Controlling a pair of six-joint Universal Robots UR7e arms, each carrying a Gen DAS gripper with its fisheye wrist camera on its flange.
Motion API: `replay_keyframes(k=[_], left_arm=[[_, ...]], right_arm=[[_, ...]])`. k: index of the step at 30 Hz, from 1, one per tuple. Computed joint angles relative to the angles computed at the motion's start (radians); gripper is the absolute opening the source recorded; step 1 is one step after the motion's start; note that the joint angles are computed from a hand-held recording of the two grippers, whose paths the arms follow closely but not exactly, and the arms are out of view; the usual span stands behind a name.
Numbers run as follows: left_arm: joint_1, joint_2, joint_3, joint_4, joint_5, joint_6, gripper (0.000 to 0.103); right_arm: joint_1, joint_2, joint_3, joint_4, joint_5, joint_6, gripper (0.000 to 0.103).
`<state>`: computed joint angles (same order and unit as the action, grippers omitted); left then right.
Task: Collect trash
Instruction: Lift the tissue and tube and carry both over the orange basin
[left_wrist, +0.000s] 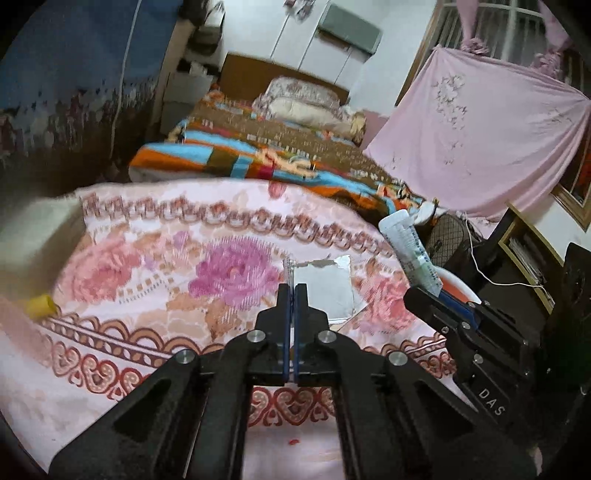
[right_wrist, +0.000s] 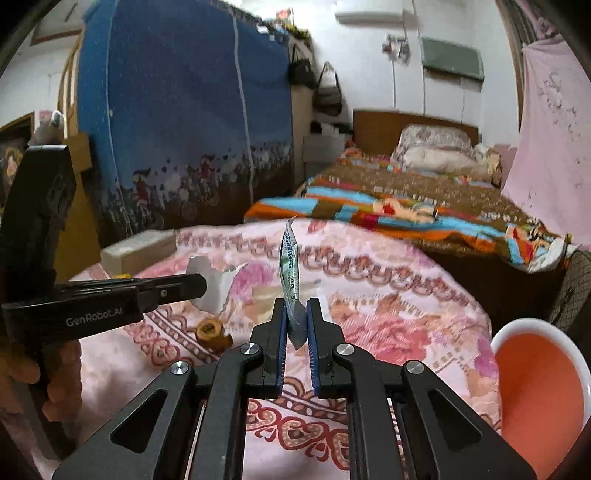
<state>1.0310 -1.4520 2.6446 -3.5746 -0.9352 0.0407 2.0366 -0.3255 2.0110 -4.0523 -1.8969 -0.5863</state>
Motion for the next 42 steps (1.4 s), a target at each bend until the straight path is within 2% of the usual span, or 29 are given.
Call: replay_keyframes(k=[10,14,17,23,27,37,42], left_arm=[[-0.181,0.086,0.081,-0.330,0.096,0.179,0.000],[-0.256,0.152,0.097,-0.481,0.131,0.271,0.000],[-0.286,0.182,0.099,-0.535,0.133,0.306,0.000],[-0.287,0.221,0.070,-0.537,0.065,0.323,0.000],[-0.310,0.280,0.045,-0.549,0.034,0.317,0.000],[-0.301,0.353,-0.033,-0.431,-0.079,0.241,0.000],[-0.301,0.387,-0.062,-0.370,-0.099,0.188,0.000]], right_arm=[[-0.026,0.017,0.059,-0.275,0.131,-0.040,0.008],[-0.021,0.035,0.062,-0.386,0.136,-0.073,0.008],[-0.023,0.045,0.068,-0.483,0.140,-0.091,0.008],[-0.052,0.035,0.104,-0.631,0.151,-0.087,0.008],[-0.061,0.021,0.120,-0.679,0.120,-0.078,0.008],[-0.120,-0.026,0.172,-0.763,0.052,-0.010,0.009],[-0.135,-0.044,0.186,-0.762,0.013,0.024,0.009]])
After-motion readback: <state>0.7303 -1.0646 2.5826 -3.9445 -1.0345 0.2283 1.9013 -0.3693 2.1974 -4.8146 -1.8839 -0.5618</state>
